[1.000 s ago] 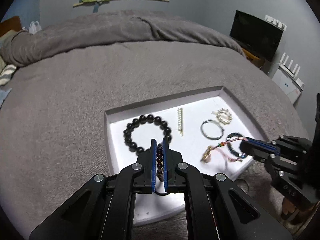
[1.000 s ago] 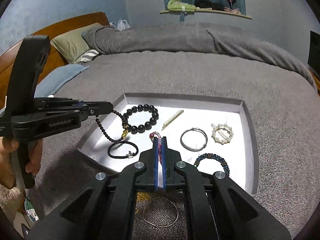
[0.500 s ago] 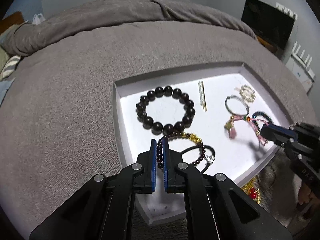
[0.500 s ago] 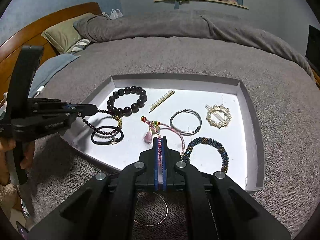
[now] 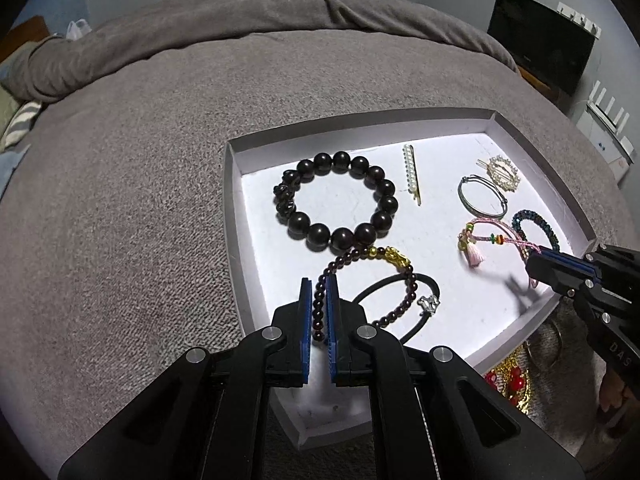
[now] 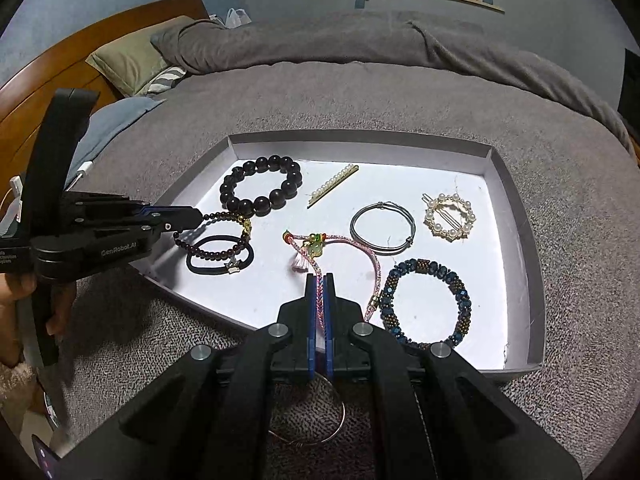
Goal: Organize jewelry
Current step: 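Carry both bracelets into the tray and open both tools, then withdraw both tools toward the red bead chain and silver bangle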
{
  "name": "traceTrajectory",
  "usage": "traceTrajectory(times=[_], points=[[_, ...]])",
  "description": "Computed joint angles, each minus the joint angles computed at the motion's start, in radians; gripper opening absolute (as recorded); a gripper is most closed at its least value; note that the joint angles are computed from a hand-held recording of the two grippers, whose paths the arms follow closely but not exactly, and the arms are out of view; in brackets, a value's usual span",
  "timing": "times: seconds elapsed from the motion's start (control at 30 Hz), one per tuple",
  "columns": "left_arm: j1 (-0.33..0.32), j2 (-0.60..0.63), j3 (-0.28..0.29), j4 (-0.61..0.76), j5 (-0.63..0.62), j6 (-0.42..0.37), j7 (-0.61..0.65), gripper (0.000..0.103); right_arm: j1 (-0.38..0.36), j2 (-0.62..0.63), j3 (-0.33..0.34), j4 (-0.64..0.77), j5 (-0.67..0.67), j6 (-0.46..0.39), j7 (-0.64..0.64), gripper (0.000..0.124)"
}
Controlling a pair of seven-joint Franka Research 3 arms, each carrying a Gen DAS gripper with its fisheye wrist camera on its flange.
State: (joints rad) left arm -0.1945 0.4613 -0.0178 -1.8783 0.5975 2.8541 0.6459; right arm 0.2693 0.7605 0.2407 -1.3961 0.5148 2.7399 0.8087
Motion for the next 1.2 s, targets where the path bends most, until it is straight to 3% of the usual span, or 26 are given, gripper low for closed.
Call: traceTrajectory(times=[0.07,0.13,0.27,0.43,0.6,0.83,1.07,1.2], points=[[-0.006,-0.002,0.005,0.000,0.005,0.006,-0.007,0.017,-0.002,0.001,0.000,0.004,0.002,-0.009,0.003,0.007],[-0.018,-0.014,0.016,-0.014,0.023,0.014,-0.030,0.021,-0.004,-0.004,0.002,-0.002,0.007,-0.007,0.003,0.024],[-0.029,-0.043,0.019,-0.045,0.046,0.037,-0.054,0.023,-0.014,-0.023,0.014,-0.034,0.026,0.020,-0.017,0.029],[-0.081,-0.095,0.062,-0.084,0.176,0.039,-0.173,0.054,-0.023,-0.053,0.024,-0.078,0.049,0.070,-0.038,0.045],[-0.092,-0.146,0.053,-0.117,0.306,0.026,-0.287,0.069,-0.021,-0.085,0.017,-0.127,0.056,0.137,-0.017,0.065],[-0.067,-0.185,-0.001,-0.137,0.400,0.003,-0.370,0.078,-0.028,-0.136,0.018,-0.213,0.056,0.249,0.014,0.087],[-0.069,-0.206,-0.043,-0.147,0.469,-0.051,-0.411,0.082,-0.054,-0.190,0.037,-0.308,0.050,0.334,0.033,0.098],[-0.071,-0.209,-0.060,-0.149,0.489,-0.069,-0.420,0.084,-0.089,-0.219,0.070,-0.371,0.039,0.403,0.036,0.098]])
